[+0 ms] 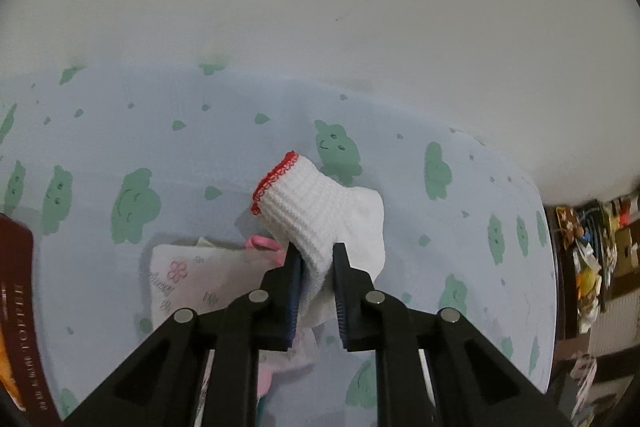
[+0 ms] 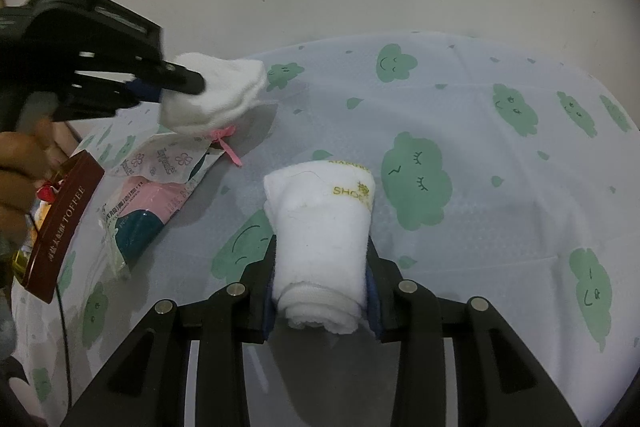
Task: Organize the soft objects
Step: 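Carry the white sock into the tin and open the left gripper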
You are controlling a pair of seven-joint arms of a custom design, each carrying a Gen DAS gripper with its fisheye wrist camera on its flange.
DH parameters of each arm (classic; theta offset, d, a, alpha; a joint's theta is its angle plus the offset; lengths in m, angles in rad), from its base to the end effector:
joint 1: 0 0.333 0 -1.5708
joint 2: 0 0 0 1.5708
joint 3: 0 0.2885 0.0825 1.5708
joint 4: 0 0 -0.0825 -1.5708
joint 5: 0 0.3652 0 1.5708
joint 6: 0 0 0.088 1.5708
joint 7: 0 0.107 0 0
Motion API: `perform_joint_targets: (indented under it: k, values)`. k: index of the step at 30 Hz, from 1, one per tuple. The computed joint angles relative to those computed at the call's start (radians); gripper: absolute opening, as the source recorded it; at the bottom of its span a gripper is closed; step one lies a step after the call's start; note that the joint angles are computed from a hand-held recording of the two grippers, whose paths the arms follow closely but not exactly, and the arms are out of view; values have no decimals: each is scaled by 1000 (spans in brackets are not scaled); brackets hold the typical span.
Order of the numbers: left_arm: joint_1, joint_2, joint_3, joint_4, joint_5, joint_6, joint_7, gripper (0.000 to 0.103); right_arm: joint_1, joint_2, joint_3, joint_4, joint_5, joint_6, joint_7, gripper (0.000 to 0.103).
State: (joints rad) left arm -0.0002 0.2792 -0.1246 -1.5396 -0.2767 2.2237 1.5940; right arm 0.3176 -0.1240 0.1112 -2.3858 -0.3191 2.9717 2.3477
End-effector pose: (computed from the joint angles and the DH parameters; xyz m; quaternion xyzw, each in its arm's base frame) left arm 0.6510 -0.0808 0.5169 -0.6815 0.6900 -0.2421 0.0295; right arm 0.4586 0.2344 0.4332 -0.6454 0.6777 -0.1467 0.3205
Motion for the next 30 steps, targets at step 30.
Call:
perform_joint_targets:
  k: [30]
  values:
    - [158,-305,110,-208,91,-14,150,15,-10,20,11,37,-139,-56,101,32]
